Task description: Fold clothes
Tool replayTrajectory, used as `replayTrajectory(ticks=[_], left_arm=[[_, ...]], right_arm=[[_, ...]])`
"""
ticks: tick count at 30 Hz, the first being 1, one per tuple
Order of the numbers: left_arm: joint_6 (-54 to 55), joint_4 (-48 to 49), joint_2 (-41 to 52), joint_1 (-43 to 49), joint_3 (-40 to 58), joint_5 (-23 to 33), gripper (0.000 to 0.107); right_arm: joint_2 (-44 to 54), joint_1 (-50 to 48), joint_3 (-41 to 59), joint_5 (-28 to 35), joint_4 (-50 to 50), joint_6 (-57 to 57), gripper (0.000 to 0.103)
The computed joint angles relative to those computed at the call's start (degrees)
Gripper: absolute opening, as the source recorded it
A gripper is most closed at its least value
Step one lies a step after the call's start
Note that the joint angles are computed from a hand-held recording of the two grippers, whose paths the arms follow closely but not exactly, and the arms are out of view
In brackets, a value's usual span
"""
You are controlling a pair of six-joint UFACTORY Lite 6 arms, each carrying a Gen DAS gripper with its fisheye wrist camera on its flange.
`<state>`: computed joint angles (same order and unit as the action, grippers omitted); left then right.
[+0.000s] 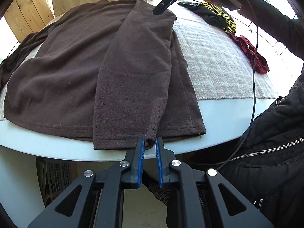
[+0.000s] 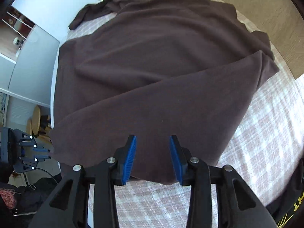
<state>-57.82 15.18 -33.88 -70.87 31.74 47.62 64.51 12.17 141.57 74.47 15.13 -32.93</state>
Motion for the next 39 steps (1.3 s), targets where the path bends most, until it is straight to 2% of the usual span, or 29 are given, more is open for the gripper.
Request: replayTrajectory(ticks=[1, 2, 4, 6, 7, 8, 10, 12, 14, 18, 24, 25, 26, 27, 31, 34, 37, 39], left_arm=[[-0.18, -0.1, 0.51, -0.9, 0.49, 0.17, 0.015], [-0.88, 0.12, 0.68, -2.14, 1.24, 0.85, 0.016], [-4.24, 2.15, -0.24, -4.82, 2.39, 3.35, 0.017], [-7.5, 4.82, -1.17, -6.05, 3.36, 5.69, 0.019], [-8.57, 6.61, -0.67, -5.86, 3.95, 6.1, 0.024], [-8.98, 7.97, 0.08, -5.33, 4.41, 5.85, 0.027], [-6.08, 8.59, 3.51, -2.9, 4.66, 2.32, 0.028], [-1.33, 8.0, 8.22, -0.17, 4.61, -1.94, 0.028], [1.82, 6.74, 11.11, 2.16, 4.1, -5.56, 0.028], [4.73, 4.17, 10.45, 5.49, 1.7, -10.56, 0.016], [3.32, 5.33, 8.83, 4.16, 2.22, -7.97, 0.009], [2.82, 5.72, 9.27, 3.61, 2.51, -7.6, 0.008], [2.31, 6.04, 9.6, 3.17, 2.64, -7.56, 0.008], [1.9, 6.2, 9.87, 2.83, 2.73, -7.69, 0.007], [0.18, 6.4, 9.8, 1.81, 3.09, -8.9, 0.007], [-2.19, 7.67, 8.81, -0.77, 5.08, -7.83, 0.007], [-4.34, 10.64, 11.08, -4.52, 8.49, -6.87, 0.007], [-2.37, 9.63, 15.35, -4.45, 9.25, -8.04, 0.008]], right_arm=[[-1.39, 0.19, -3.6, -3.41, -2.63, 1.41, 0.032], [-1.42, 0.39, -4.8, -5.37, -5.46, 3.24, 0.023], [-0.2, -0.64, -1.59, -3.74, -6.24, 6.28, 0.022], [-3.49, -1.94, -3.92, -3.03, -3.85, 6.47, 0.026], [-5.3, -2.61, -5.38, -2.92, -2.64, 6.57, 0.031], [-6.94, -3.27, -6.55, -2.66, -1.45, 6.71, 0.043], [-6.58, -5.28, -5.5, 1.77, 2.63, 7.52, 0.051], [-5.17, -7.21, -4.74, 5.61, 5.84, 8.62, 0.051], [-4.07, -8.81, -5.01, 6.7, 6.52, 10.3, 0.051], [-11.57, -11.4, -18.95, 1.76, 6.46, 10.48, 0.051], [-14.45, -9.38, -23.5, -2.32, 5.77, 9.64, 0.051], [-15.29, -8.58, -24.69, -3.36, 5.2, 9.18, 0.044], [-16.06, -7.78, -25.77, -4.36, 4.61, 8.77, 0.02], [-16.82, -6.97, -26.82, -5.35, 4.02, 8.38, 0.008], [-21.4, -6.04, -30.68, -7.62, 3.4, 6.55, 0.007], [-23.75, -7.37, -30.97, -8.01, 3.96, 5.75, 0.006], [-21.81, -9.04, -26.76, -7.75, 3.03, 6.54, 0.006], [-18.11, -8.73, -23.2, -5.28, 0.9, 7.27, 0.007]])
